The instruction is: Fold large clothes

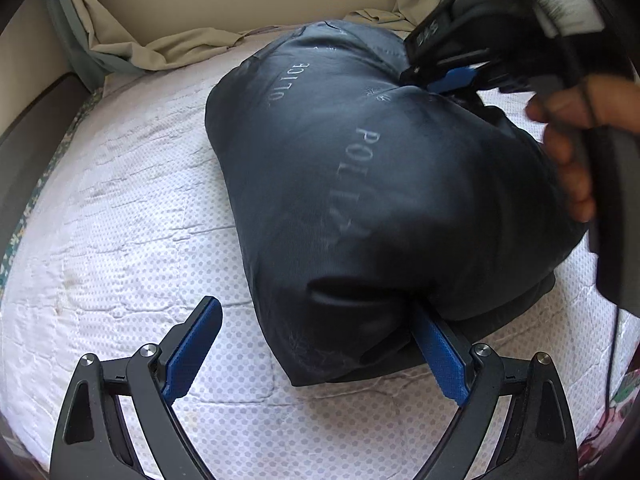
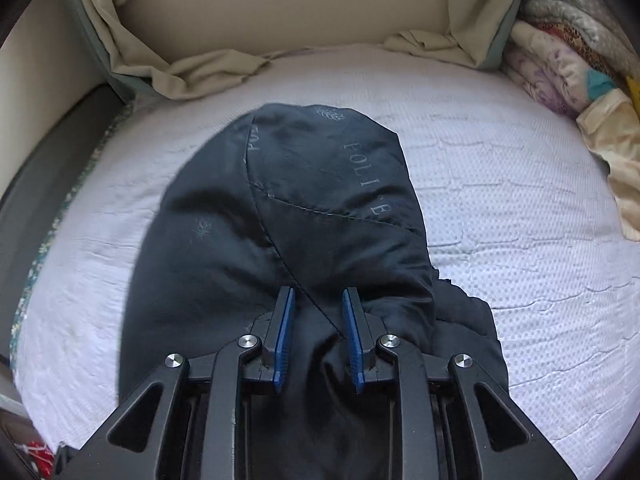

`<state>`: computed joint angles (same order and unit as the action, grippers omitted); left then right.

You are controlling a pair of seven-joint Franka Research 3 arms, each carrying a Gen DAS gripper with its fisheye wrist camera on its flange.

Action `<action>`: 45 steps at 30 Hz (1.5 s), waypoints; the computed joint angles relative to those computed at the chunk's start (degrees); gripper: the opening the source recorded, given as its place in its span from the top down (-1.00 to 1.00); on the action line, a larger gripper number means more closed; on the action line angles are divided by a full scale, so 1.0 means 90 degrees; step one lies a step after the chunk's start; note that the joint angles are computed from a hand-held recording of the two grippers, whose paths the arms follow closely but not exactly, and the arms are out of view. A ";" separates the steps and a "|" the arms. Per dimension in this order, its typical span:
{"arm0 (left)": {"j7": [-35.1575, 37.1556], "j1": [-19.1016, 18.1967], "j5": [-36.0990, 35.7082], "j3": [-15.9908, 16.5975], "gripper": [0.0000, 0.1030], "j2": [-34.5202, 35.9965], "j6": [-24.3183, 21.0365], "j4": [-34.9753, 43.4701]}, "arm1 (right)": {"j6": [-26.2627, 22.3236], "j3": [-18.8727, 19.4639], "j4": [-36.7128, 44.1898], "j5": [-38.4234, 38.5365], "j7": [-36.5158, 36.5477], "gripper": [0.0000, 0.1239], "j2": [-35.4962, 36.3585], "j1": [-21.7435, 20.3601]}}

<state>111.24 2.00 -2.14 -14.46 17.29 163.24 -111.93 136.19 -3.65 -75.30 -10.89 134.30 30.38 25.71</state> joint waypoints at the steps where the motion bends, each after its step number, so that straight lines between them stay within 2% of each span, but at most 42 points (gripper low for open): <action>1: 0.0003 -0.0001 0.0005 -0.0002 -0.87 0.0005 -0.0026 0.0007 | 0.0002 0.0009 0.0081 0.0012 -0.0060 0.69 0.0095 -0.0025; 5: -0.0212 -0.0137 0.0276 0.0144 -0.83 0.0043 -0.0105 0.0045 | 0.0393 -0.0006 -0.0308 0.0101 -0.0082 0.71 0.0058 -0.0091; 7: -0.0170 -0.0066 0.0200 0.0084 -0.82 0.0041 -0.0152 0.0060 | 0.0912 0.0097 -0.0759 0.0497 -0.0004 0.73 -0.0110 -0.0286; 9: -0.0059 0.0024 0.0050 -0.0002 -0.81 -0.0007 -0.0122 0.0021 | 0.1181 0.0176 -0.0976 0.0827 -0.0067 0.75 -0.0188 -0.0436; 13: 0.0239 0.0199 -0.0352 -0.0155 -0.81 -0.0085 -0.0090 -0.0032 | 0.0836 0.0205 -0.0771 0.1050 -0.0233 0.70 -0.0281 -0.0471; 16: 0.0384 0.0257 -0.0593 -0.0178 -0.80 -0.0157 -0.0109 -0.0083 | 0.1281 0.0321 -0.1133 0.1296 -0.0345 0.29 -0.0724 -0.0517; 19: 0.0557 0.0305 -0.0825 -0.0198 -0.80 -0.0234 -0.0123 -0.0144 | 0.1712 0.0250 -0.1808 0.1074 -0.0167 0.23 -0.1378 -0.0340; 22: 0.0808 0.0359 -0.1112 -0.0227 -0.80 -0.0363 -0.0111 -0.0266 | 0.1760 0.0236 -0.2459 0.0400 0.0010 0.23 -0.2019 -0.0128; 26: 0.1144 0.0405 -0.1563 -0.0245 -0.80 -0.0492 -0.0125 -0.0346 | 0.1862 0.0472 -0.3485 -0.0292 0.0346 0.23 -0.2713 -0.0113; 29: 0.1283 0.0380 -0.1822 -0.0194 -0.80 -0.0606 -0.0154 -0.0427 | 0.1756 0.0672 -0.3756 -0.0285 0.0309 0.23 -0.2701 -0.0242; 32: 0.1420 0.0364 -0.2119 -0.0137 -0.80 -0.0712 -0.0237 -0.0476 | 0.2062 0.0778 -0.4001 0.0242 0.0204 0.23 -0.2546 -0.0377; 37: 0.1691 0.0263 -0.2424 0.0003 -0.80 -0.0927 -0.0091 -0.0674 | 0.2542 0.0669 -0.4210 0.0430 0.0360 0.23 -0.2324 -0.0319; 40: 0.1779 0.0209 -0.2510 0.0087 -0.80 -0.0999 -0.0017 -0.0756 | 0.2359 0.0731 -0.4191 0.0745 0.0093 0.17 -0.2449 -0.0367; 42: 0.1831 0.0173 -0.2576 0.0119 -0.81 -0.1081 0.0107 -0.0875 | 0.2419 0.0798 -0.4390 0.1013 -0.0058 -0.10 -0.2771 -0.0413; 43: 0.1838 0.0151 -0.2569 0.0144 -0.81 -0.1096 0.0145 -0.0891 | 0.2512 0.0793 -0.4554 0.0856 0.0073 -0.17 -0.2986 -0.0389; 45: 0.1899 0.0112 -0.2591 0.0167 -0.82 -0.1199 0.0313 -0.1034 | 0.2573 0.0840 -0.4908 -0.0048 0.0779 -0.47 -0.3451 -0.0368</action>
<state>128.33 3.00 -25.46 -12.96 6.50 166.06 -121.23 159.35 3.91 -119.47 -11.32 141.31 -0.68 22.40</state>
